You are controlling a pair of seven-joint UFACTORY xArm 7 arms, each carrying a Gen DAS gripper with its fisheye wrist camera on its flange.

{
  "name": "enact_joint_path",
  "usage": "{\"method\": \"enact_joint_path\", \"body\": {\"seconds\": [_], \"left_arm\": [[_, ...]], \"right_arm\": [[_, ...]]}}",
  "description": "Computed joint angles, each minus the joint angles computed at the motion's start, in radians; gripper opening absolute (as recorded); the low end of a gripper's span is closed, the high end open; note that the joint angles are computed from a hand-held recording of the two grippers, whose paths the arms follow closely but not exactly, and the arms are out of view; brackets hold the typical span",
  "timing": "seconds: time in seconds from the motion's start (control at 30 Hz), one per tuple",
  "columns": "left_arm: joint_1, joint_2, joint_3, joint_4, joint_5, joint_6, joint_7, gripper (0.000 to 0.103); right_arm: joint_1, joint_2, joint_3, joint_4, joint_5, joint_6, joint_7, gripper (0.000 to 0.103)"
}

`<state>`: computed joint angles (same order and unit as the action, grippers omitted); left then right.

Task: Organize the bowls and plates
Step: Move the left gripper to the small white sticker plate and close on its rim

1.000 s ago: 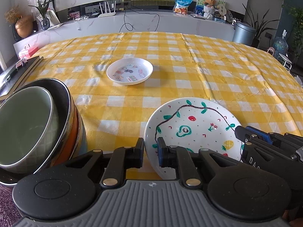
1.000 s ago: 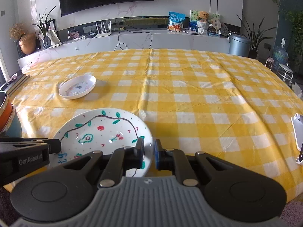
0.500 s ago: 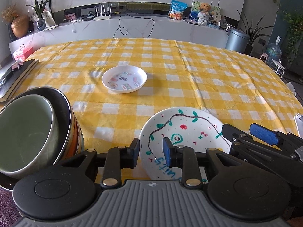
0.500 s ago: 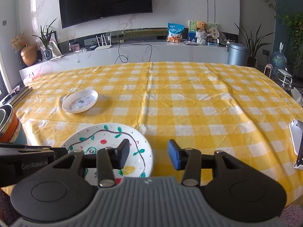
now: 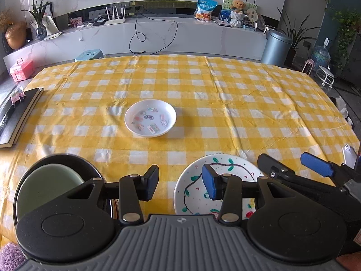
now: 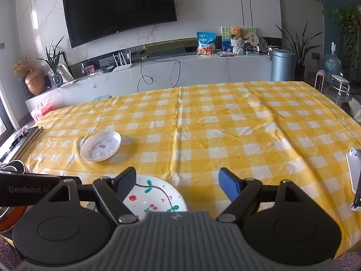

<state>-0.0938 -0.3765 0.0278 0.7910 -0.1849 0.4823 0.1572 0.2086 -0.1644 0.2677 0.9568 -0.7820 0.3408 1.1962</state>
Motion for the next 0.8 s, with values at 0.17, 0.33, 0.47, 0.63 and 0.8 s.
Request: {"method": "enact_joint_path", "body": {"seconds": [0.17, 0.33, 0.47, 0.63, 0.8], "left_arm": [[-0.016, 0.061, 0.049, 0.114, -0.054, 0.094, 0.119, 0.054], [0.02, 0.15, 0.069, 0.251, -0.112, 0.211, 0.215, 0.054], [0.069, 0.204, 0.049, 0.324, -0.069, 0.232, 0.256, 0.054], [0.109, 0.3, 0.047, 0.436, -0.091, 0.282, 0.339, 0.054], [0.159, 0.422, 0.036, 0.568, -0.156, 0.356, 0.43, 0.054]], "right_arm": [[0.034, 0.064, -0.026, 0.069, 0.097, -0.009, -0.107, 0.081], [0.077, 0.139, -0.059, 0.144, 0.204, -0.018, -0.215, 0.081], [0.112, 0.201, -0.082, 0.213, 0.232, -0.008, -0.257, 0.08], [0.156, 0.281, -0.114, 0.304, 0.278, -0.001, -0.317, 0.081], [0.179, 0.367, -0.131, 0.4, 0.406, 0.017, -0.403, 0.079]]}}
